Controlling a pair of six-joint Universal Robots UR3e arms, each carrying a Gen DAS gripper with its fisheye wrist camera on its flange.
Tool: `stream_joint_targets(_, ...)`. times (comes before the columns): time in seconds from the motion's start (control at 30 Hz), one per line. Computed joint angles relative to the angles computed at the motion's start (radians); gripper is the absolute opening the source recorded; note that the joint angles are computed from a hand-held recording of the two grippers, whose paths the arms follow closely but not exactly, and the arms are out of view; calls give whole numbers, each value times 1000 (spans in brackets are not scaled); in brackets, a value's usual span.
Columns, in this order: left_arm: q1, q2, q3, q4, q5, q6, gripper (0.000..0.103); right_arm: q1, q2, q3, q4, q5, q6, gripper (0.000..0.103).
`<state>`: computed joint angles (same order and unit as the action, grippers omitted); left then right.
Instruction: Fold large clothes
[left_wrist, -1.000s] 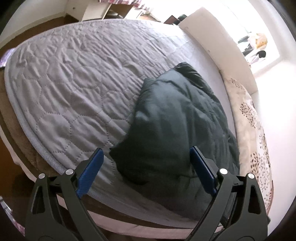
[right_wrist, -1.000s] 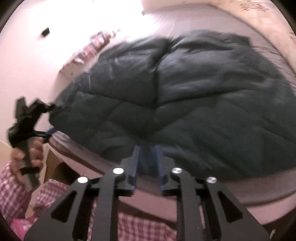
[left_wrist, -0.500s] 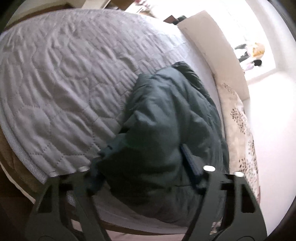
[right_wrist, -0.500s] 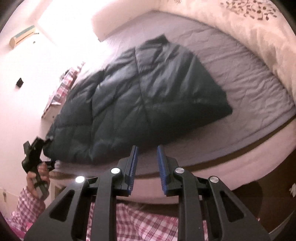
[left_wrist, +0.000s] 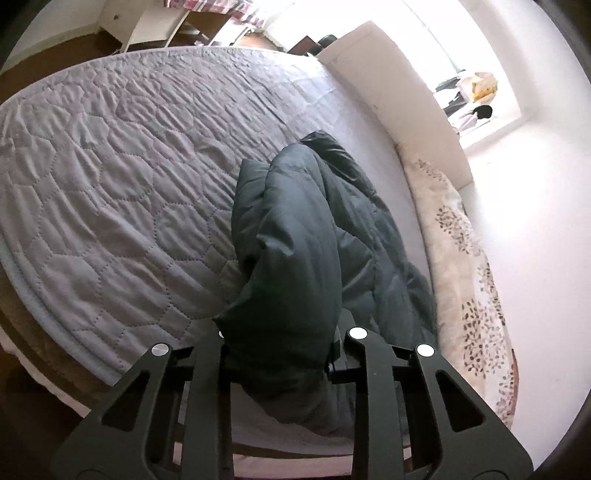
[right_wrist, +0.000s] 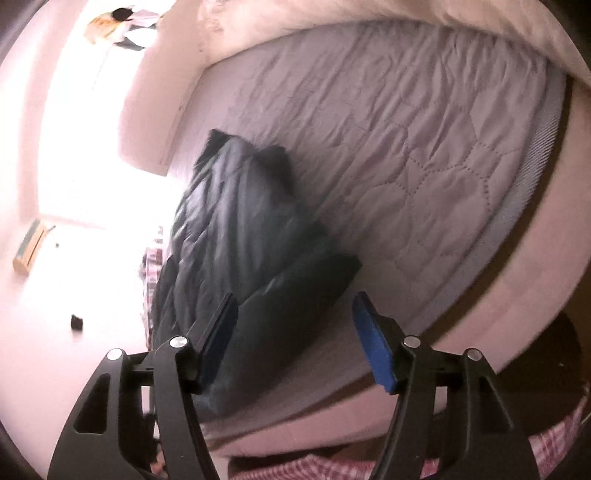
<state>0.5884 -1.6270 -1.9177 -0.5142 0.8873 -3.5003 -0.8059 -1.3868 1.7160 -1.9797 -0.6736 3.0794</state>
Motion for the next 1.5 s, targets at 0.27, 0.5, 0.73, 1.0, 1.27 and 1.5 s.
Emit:
stream_joint_targets(0.27, 129, 215, -102, -187, -57, 146, 23, -18, -51, -52, 255, 26, -203, 17)
stream_joint_targets(0.5, 141, 274, -145, -224, -17, 224, 23, 50, -200, -84, 184, -291, -214, 32)
stream_joint_targets(0.73, 128, 303, -135, -221, -6, 264, 23, 221, -277, -79, 1, -271, -318, 20)
stream_joint_targets(1.0, 118, 350, -105, -267, -16, 284, 23, 625, 78, -391, 92, -286, -392, 1)
stream_joint_targets(1.27, 0, 361, -13, -252, 42, 285, 23, 734, 327, -603, 181, -424, -345, 1)
stream_joint_targets(1.5, -148, 311, 149, -256, 121, 251, 23, 477, 175, -505, 302, -161, -451, 1)
